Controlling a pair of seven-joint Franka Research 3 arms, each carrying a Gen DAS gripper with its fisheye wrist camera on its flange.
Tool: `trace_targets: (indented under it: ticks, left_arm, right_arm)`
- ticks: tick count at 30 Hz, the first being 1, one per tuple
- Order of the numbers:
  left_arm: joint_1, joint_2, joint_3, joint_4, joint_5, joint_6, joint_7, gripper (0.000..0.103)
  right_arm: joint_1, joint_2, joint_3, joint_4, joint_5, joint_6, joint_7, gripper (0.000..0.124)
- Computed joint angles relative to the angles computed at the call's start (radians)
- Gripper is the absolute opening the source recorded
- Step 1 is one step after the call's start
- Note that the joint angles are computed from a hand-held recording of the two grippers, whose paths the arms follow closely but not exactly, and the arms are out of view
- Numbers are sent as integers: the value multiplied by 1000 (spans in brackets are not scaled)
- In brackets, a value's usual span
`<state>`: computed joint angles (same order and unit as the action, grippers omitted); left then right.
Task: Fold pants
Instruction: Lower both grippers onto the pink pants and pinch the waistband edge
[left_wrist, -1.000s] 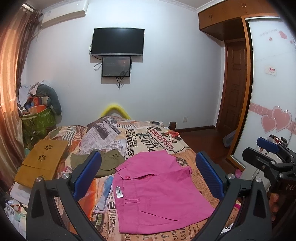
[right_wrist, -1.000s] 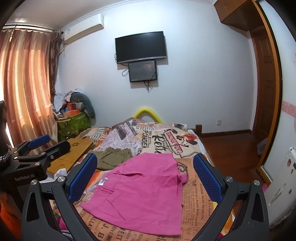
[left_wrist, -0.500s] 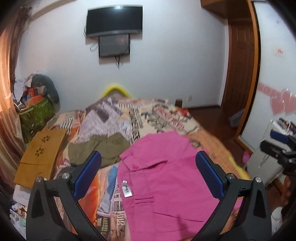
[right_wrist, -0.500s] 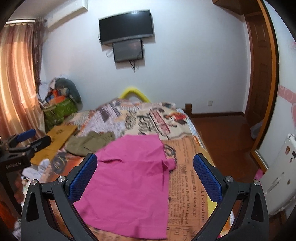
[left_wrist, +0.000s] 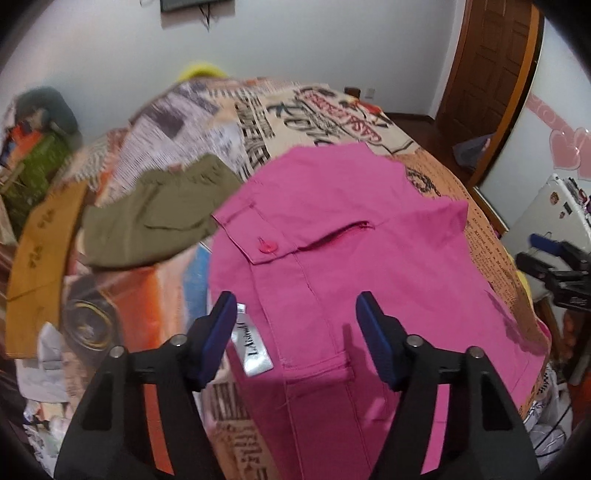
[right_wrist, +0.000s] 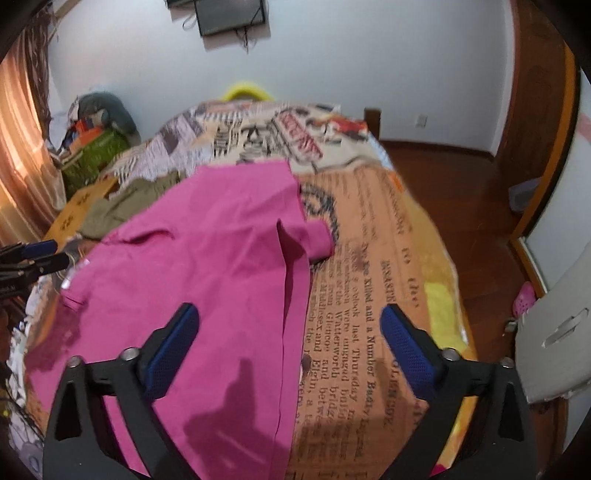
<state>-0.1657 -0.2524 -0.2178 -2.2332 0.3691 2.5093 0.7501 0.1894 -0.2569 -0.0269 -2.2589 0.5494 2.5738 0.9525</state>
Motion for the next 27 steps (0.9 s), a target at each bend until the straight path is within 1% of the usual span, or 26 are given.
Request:
trace_targets:
  ticks: [3,4,5,6,8,10,12,13,14,15,16,17,18,20,21,23,25,27]
  left_arm:
    - [-4,21,27,-8,-60,24,35,62]
    - [-6,25,36,-11,-87,29,51,59]
    - [-7,29,43,-13,-112,33,66,55]
    - [-8,36,51,-13,-139,37,84,54]
    - [-12,48,67,-22,-208,51,126,49]
    - [-13,50,74,-28,-259,56,160,47]
    - [-14,55,74,-35,-292,71,187,43]
    - [-18,57,76,-36,-314,80,208,39]
    - [-21,59,78,-38,-335,89,227,35]
    - [-19,61,76,-38,-343,95,232,34]
    - [-18,62,75,-40,-350,104,237,30]
    - [-20,63,78,-43,-369,112,254,23]
    - [-24,65,83,-44,-395,119,276,21]
    - [-20,68,79,-42,-400,124,284,14]
    - [-18,70,75,-38,-392,121,286,13]
    - [-4,74,56,-24,-336,102,254,12]
    - [4,81,50,-11,-301,85,239,12]
    - [8,90,53,3,-291,63,233,12]
  right_arm:
    - [8,60,-14,47,39,-48,-33,80]
    - [8,79,-17,65,57,-70,-44,78]
    - [8,102,-18,84,79,-86,-57,74]
    - [5,122,-21,106,104,-121,-73,68]
    - [-2,155,-18,136,143,-165,-97,63]
    - [-13,188,-10,166,167,-203,-111,58]
    - [-23,218,-2,192,173,-242,-118,47]
    - [-28,229,2,202,174,-257,-121,45]
    - [-33,242,6,212,171,-273,-122,40]
    - [-37,250,10,217,180,-280,-130,33]
    - [-40,250,13,213,182,-277,-137,27]
    - [-41,245,17,204,184,-255,-147,22]
    - [-42,240,20,195,177,-235,-148,14]
    - [-46,234,19,190,192,-243,-166,10]
    - [-48,230,18,187,194,-250,-170,8]
    - [-48,220,20,179,176,-246,-175,6]
    - [-48,201,18,164,164,-254,-180,4]
    - [-49,186,13,154,165,-275,-181,4]
